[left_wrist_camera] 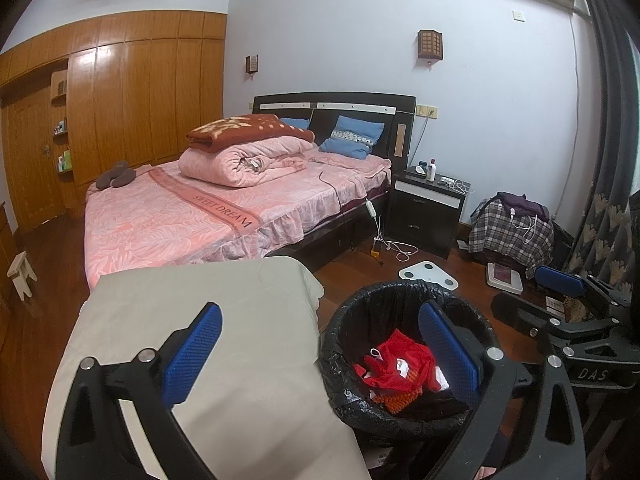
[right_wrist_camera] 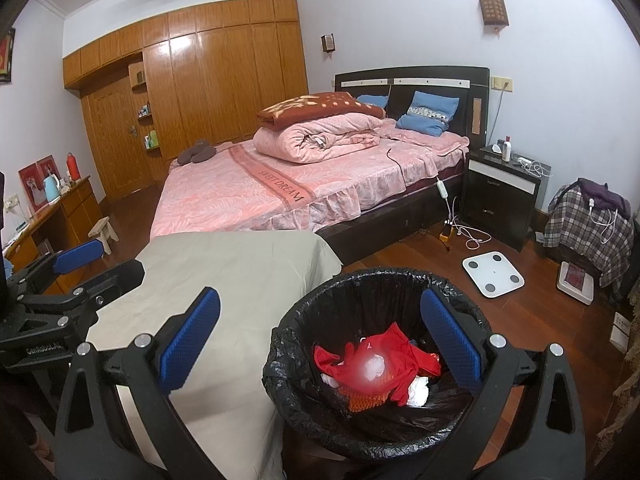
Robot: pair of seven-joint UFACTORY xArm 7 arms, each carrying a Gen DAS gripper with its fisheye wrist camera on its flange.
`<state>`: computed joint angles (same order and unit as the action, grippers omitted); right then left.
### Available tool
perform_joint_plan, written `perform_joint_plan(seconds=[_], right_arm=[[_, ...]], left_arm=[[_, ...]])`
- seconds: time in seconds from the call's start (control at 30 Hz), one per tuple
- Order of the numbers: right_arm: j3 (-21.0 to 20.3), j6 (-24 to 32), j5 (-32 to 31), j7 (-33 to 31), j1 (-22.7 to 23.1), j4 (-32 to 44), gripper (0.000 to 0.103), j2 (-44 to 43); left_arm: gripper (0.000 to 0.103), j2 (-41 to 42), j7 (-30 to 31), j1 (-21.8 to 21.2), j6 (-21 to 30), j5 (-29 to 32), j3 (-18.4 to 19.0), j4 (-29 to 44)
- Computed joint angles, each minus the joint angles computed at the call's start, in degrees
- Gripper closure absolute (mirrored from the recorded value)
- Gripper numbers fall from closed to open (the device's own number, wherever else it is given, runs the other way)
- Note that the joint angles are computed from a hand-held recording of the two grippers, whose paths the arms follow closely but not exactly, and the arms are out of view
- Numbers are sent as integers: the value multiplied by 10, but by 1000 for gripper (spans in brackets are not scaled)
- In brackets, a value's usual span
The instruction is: Collect trash
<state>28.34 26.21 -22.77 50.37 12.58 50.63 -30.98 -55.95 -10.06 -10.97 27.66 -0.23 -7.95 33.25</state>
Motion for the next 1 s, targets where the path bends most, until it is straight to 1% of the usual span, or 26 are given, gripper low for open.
perform_joint_plan(seconds=[1.0], right_arm=[[-1, 0, 1, 3, 3, -7, 5, -2]], left_arm=[[6, -1, 6, -1, 6, -3, 5, 2]])
